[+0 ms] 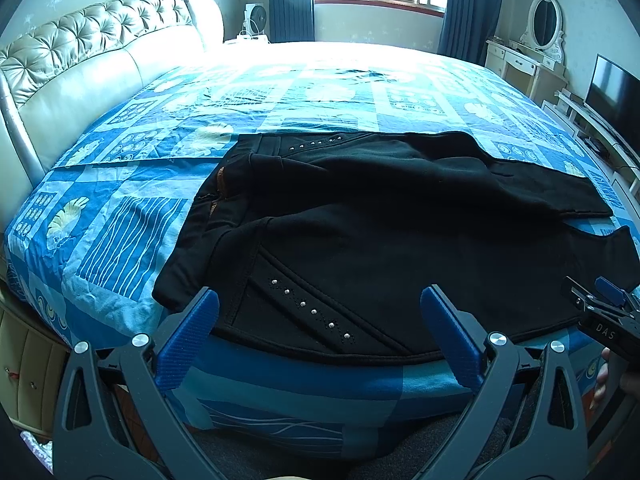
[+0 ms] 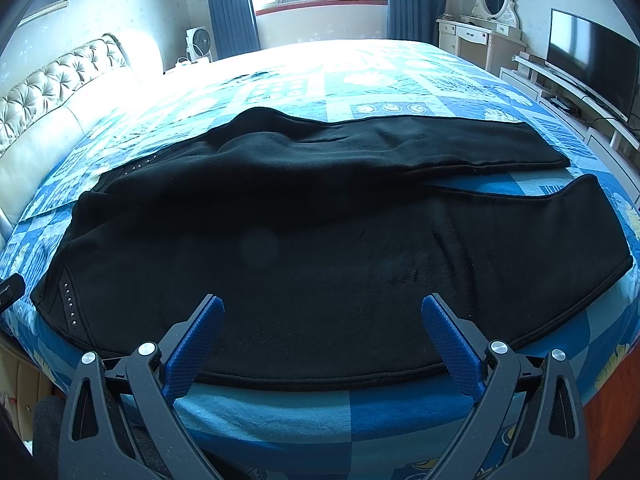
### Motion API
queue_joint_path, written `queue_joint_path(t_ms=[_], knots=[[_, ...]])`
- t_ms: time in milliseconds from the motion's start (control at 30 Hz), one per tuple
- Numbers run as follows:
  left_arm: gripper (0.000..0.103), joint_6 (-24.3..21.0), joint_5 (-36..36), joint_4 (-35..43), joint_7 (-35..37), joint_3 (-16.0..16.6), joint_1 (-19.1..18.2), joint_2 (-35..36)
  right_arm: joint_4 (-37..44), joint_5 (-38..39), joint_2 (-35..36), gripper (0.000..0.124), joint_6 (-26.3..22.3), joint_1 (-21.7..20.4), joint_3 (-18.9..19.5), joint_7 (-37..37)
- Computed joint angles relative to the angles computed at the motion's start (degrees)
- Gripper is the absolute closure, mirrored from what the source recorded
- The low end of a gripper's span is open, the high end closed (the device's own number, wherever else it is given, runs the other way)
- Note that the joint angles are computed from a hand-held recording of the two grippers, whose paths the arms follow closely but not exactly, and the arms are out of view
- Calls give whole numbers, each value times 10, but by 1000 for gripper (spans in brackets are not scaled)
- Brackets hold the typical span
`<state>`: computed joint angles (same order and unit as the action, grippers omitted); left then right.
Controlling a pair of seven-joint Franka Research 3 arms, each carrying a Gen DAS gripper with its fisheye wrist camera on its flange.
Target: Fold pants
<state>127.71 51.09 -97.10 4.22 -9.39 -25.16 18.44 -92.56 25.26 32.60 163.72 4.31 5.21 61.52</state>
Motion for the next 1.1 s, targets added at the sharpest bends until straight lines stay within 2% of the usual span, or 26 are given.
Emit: queue_joint_path(t_ms=[233, 367, 467, 633, 733, 833, 933, 1100], knots=[[2, 0, 1, 2, 0, 0, -1, 1, 3, 6, -1, 25, -11, -6, 7, -6], [2, 3, -1, 0, -2, 0, 0, 0, 30, 64, 0, 25, -49, -43, 36, -22], [2, 6, -6, -3, -2, 0, 2, -1, 71, 143, 6, 25, -103, -88, 59, -32], [2, 13, -13, -5, 6, -2, 4, 0, 168, 275, 45, 25, -217, -170, 61, -29], [2, 12, -11, -5, 10, -1, 2, 0, 212, 379, 83, 25, -272, -236, 71, -12], [2, 10, -13, -7, 10, -1, 2, 0, 238, 449, 120, 25, -304, -282, 71, 15], [2, 7, -24, -11, 10, -2, 5, 0, 257, 448, 149, 25, -300, -288, 50, 79], [2, -5, -47, -12, 9, -3, 8, 7, 370, 423, 239, 25, -328, -290, 68, 129]])
